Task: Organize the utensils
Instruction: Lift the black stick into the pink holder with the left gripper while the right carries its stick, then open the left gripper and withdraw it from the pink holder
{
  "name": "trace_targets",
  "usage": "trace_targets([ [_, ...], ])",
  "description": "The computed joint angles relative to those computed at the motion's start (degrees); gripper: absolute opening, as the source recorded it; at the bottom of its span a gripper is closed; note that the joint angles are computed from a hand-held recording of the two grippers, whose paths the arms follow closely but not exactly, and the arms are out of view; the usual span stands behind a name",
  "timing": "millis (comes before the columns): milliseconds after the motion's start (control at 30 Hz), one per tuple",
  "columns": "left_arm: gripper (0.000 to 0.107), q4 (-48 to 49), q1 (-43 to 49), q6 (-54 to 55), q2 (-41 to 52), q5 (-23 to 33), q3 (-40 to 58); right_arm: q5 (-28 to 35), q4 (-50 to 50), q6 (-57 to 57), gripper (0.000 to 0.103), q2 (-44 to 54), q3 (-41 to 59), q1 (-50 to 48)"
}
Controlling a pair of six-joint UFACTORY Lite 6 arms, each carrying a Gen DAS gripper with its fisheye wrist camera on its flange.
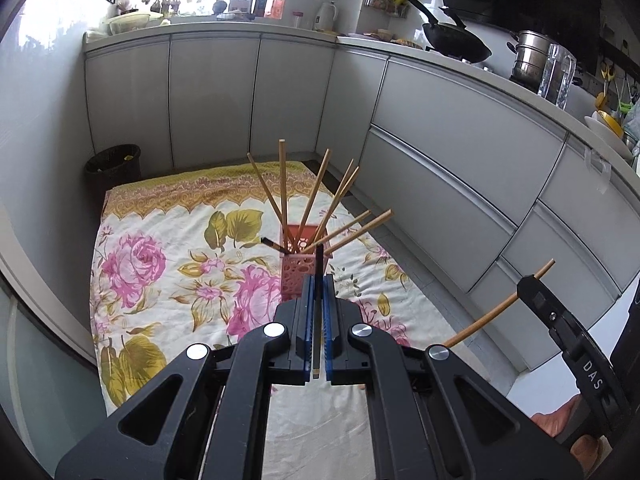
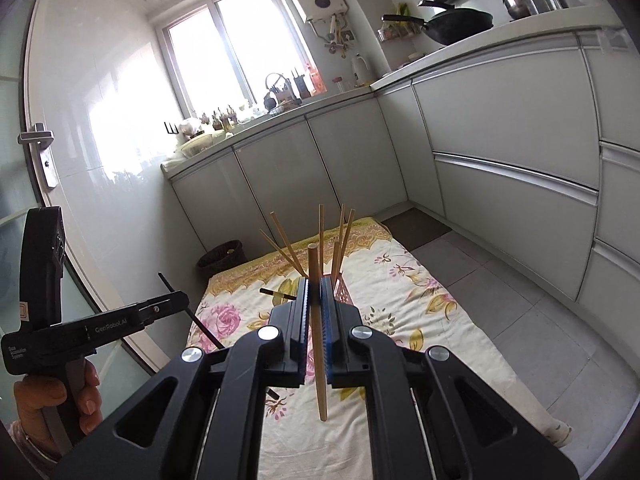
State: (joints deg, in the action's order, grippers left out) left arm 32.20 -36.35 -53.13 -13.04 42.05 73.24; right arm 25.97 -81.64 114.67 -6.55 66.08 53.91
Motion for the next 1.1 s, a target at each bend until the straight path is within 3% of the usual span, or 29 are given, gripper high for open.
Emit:
trace_targets([
  [233, 0.003, 0.5, 3.2, 4.0, 11.4, 2.5, 18.4, -4.7, -1.4, 0.1, 0.006, -0.7, 2.0, -3.6],
  [600, 0.003, 1.1, 9.6, 8.4, 40.0, 4.7, 50.9, -9.4, -3.6, 1.1, 0.006, 1.3, 1.8, -8.3],
  [900, 0.006, -3.0, 12.2, 10.9, 49.6, 3.2, 54.3, -11.1, -3.2, -0.4, 0.006, 4.2, 3.9, -10.4],
  [1100, 0.008, 0.3, 11.7, 6.1, 38.4, -1.8, 40.3, -9.8, -2.6, -0.7, 0.006, 4.6, 4.9, -8.9],
])
